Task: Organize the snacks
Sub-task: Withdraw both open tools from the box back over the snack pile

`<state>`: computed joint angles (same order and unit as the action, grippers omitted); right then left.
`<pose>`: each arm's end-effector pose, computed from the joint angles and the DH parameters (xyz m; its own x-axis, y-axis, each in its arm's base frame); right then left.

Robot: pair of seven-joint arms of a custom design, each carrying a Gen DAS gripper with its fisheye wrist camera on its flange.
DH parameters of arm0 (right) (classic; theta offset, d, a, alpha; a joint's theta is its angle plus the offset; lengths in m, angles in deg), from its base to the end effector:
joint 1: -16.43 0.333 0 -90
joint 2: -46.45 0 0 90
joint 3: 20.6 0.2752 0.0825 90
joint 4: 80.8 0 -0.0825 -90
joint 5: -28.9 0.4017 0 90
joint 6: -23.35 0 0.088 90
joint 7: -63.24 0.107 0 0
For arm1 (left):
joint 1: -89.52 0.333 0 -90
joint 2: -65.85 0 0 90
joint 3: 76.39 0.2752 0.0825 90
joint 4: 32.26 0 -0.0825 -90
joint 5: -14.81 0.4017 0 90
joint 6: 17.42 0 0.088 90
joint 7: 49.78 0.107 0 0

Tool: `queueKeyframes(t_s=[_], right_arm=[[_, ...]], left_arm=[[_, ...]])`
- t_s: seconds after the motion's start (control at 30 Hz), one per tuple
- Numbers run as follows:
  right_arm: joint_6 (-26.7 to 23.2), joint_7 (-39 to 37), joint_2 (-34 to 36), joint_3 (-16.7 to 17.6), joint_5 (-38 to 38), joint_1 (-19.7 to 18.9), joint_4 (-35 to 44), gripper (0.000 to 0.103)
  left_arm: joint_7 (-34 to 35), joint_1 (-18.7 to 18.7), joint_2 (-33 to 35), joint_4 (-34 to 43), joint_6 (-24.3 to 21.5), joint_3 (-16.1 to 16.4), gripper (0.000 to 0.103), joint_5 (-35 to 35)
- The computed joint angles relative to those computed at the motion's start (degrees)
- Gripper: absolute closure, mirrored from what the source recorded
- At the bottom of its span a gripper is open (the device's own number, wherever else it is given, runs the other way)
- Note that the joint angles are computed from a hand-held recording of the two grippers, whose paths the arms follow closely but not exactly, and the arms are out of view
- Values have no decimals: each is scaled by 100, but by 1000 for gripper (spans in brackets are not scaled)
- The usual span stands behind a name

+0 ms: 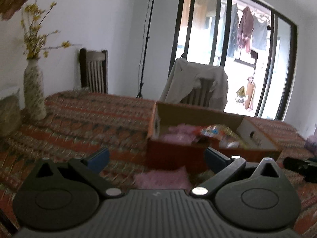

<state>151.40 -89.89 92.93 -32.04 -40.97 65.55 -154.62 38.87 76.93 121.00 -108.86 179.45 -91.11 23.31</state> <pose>0.5949 0.4699 0.2665 -0.4355 -0.8906 -0.1307 -0.3370 0.2960 -0.8938 0.6995 -0.3039 0.2676 -0.4379 -0.8912 0.1184 -0.4013 0.0759 -0.9128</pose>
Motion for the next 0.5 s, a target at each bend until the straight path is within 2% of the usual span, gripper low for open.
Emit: queueKeyframes(t_s=[0.07, 0.23, 0.4, 0.5], right_arm=[[17, 89, -32, 39, 26, 39, -95, 0], [-46, 288, -135, 137, 28, 161, -348, 0], [-178, 267, -169, 225, 39, 253, -448, 0], [-452, 299, -130, 231, 37, 344, -420, 0]], left_arm=[[0, -43, -33, -144, 19, 145, 0, -84], [17, 101, 36, -215, -76, 88, 0, -53], [94, 75, -57, -444, 87, 159, 0, -27], [169, -6, -50, -513, 113, 264, 0, -47]])
